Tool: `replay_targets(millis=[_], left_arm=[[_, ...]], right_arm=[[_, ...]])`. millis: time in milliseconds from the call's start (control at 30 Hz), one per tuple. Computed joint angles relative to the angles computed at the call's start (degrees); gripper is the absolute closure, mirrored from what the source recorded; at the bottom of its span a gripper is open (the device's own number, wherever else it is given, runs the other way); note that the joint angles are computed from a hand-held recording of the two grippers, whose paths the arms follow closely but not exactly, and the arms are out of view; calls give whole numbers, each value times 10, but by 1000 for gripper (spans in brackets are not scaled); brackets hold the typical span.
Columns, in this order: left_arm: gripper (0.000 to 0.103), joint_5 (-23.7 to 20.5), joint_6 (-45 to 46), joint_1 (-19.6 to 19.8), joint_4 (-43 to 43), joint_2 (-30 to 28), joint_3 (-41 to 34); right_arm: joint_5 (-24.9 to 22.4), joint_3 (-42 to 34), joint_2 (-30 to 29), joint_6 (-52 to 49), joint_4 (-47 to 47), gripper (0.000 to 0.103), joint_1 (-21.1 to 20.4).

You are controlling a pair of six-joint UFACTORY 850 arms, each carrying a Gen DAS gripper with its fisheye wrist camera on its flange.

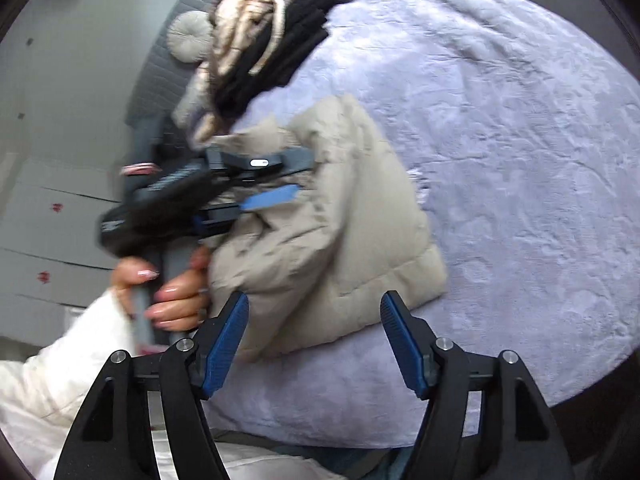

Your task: Fold large clothes

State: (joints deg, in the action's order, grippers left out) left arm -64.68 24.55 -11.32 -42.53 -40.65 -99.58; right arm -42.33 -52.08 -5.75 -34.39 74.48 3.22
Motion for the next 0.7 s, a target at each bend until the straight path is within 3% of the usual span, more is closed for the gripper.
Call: replay_targets(millis=[100, 167, 200, 267, 400, 500, 600, 700], left_arm=[[35, 19, -14, -20, 14, -28, -26], [35, 28, -23, -30, 28, -30, -32], [35, 31, -28, -34, 37, -28, -38], [35, 51, -20, -36, 45, -15, -31], [35, 161, 27, -23, 70, 52, 9], [35, 267, -28, -10, 176, 80, 35], [35, 279, -116, -1, 290, 49, 12], [35, 281, -147, -9, 310, 7, -10]], right_arm=[[-47, -26, -35, -36, 63, 23, 11], [-29, -49, -58, 14, 23, 23, 30], [-10, -60, -68, 49, -6, 40, 43], [22, -85, -92, 132, -86, 88, 60], [76, -80, -77, 194, -179, 90, 69], [83, -64, -73, 221, -223, 90, 61], [77, -51, -88, 237, -236, 90, 47], [65, -43, -103, 209, -196, 90, 36]])
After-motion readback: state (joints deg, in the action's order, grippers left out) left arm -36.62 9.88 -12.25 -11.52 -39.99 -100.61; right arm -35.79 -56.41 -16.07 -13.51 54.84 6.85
